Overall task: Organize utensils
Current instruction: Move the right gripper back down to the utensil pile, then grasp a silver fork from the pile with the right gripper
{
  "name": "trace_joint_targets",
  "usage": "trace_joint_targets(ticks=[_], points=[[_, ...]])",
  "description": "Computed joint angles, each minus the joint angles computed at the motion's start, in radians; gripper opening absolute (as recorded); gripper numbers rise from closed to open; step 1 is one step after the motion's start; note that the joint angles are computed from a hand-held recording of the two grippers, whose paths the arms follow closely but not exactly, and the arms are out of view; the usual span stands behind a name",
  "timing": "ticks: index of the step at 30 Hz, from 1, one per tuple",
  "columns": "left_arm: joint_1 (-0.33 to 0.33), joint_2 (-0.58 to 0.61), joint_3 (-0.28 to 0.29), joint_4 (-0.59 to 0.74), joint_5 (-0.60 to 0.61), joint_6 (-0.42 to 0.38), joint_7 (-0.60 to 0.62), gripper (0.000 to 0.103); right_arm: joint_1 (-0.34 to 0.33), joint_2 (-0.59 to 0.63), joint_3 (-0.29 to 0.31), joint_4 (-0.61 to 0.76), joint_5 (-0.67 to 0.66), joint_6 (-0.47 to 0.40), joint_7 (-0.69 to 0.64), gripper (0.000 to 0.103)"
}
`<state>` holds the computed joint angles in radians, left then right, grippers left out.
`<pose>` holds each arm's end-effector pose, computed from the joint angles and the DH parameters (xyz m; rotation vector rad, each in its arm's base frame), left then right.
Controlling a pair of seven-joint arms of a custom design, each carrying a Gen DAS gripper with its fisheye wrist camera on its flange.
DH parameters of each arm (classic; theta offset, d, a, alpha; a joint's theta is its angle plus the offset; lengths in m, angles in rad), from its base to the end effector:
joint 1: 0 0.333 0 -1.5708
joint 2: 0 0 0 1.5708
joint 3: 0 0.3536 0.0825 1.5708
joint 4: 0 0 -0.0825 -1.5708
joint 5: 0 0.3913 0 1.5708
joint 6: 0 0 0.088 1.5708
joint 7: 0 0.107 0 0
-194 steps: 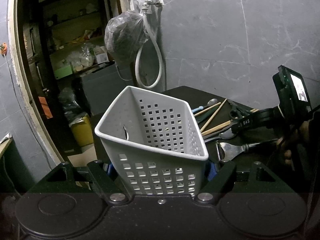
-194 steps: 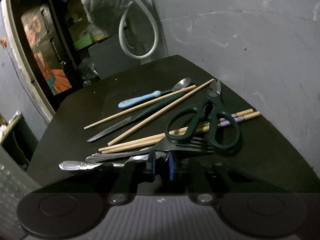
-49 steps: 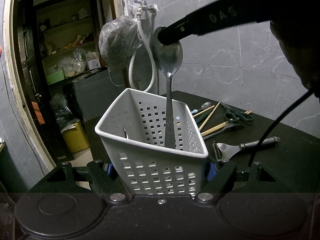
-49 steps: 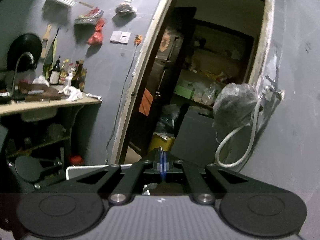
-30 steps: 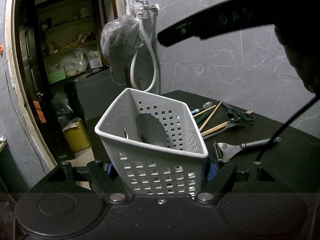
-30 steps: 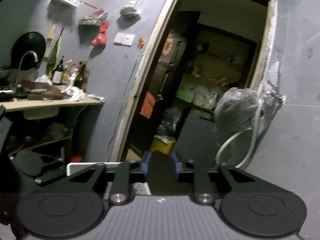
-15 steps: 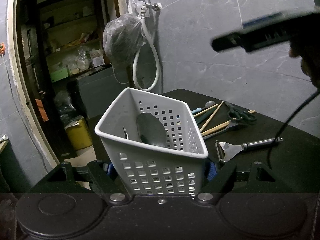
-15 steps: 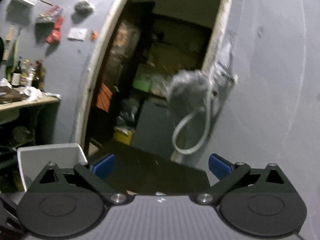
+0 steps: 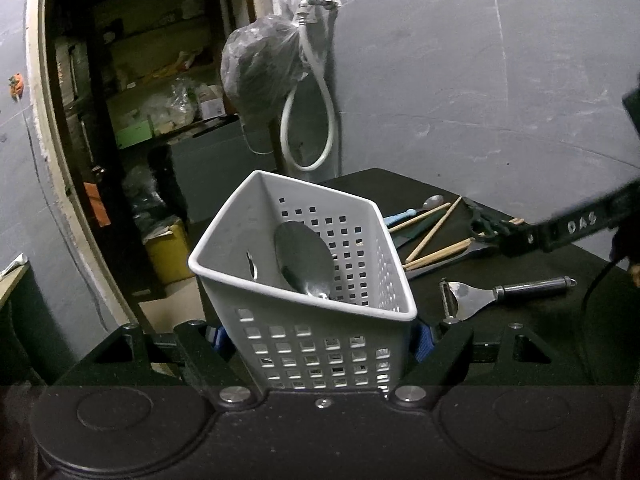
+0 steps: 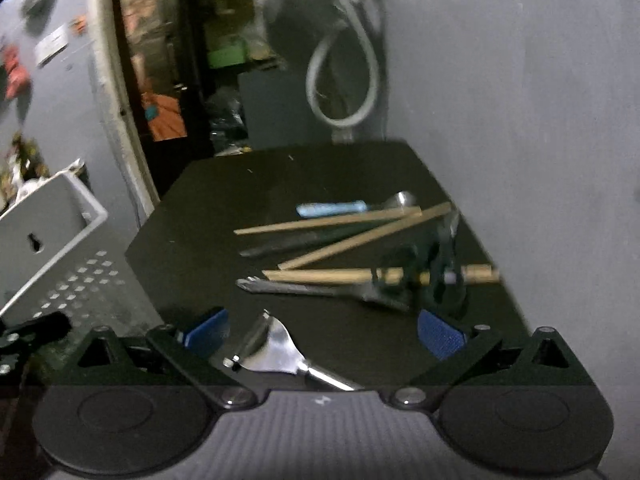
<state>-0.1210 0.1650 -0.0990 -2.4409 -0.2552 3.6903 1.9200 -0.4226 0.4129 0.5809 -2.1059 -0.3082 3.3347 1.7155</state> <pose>0.5367 -0.0843 0.3994 -1.3368 1.7405 -0.8724 0.6380 0.0972 0.3878 -1.7754 1.4513 -0.5474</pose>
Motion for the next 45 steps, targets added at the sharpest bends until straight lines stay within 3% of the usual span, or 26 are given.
trace_joint_targets(ticks=[3,5,10,14,20,27,36,40,45], points=[[-0.019,-0.001,0.005,0.005,-0.048,-0.007,0.029,0.081,-0.002,0.043,-0.008,0.032,0.028,-0.022,0.008,0.103],[-0.033,-0.003,0.008,0.009,-0.086,-0.015,0.053,0.081,-0.03,0.081,0.023,0.059,0.044,-0.036,0.002,0.103],[-0.07,-0.005,0.019,0.028,-0.185,-0.04,0.133,0.082,-0.211,0.241,0.239,0.113,0.062,-0.056,-0.036,0.103],[-0.105,-0.002,0.029,0.047,-0.281,-0.053,0.217,0.083,-0.277,0.348,0.343,0.151,0.071,-0.082,-0.101,0.103],[-0.129,-0.001,0.03,0.061,-0.365,-0.058,0.288,0.083,-0.303,0.49,0.428,0.211,0.128,-0.062,-0.137,0.101],[-0.142,0.001,0.028,0.078,-0.423,-0.063,0.339,0.083,-0.28,0.584,0.43,0.268,0.134,0.055,0.014,0.09],[-0.138,0.003,0.022,0.08,-0.427,-0.063,0.341,0.083,-0.201,0.565,0.322,0.313,0.139,0.108,0.185,0.051],[-0.137,0.003,0.022,0.08,-0.428,-0.063,0.341,0.083,-0.184,0.562,0.291,0.324,0.143,0.108,0.268,0.022],[-0.137,0.003,0.022,0.08,-0.427,-0.063,0.34,0.083,-0.183,0.563,0.276,0.326,0.096,0.099,0.336,0.017]])
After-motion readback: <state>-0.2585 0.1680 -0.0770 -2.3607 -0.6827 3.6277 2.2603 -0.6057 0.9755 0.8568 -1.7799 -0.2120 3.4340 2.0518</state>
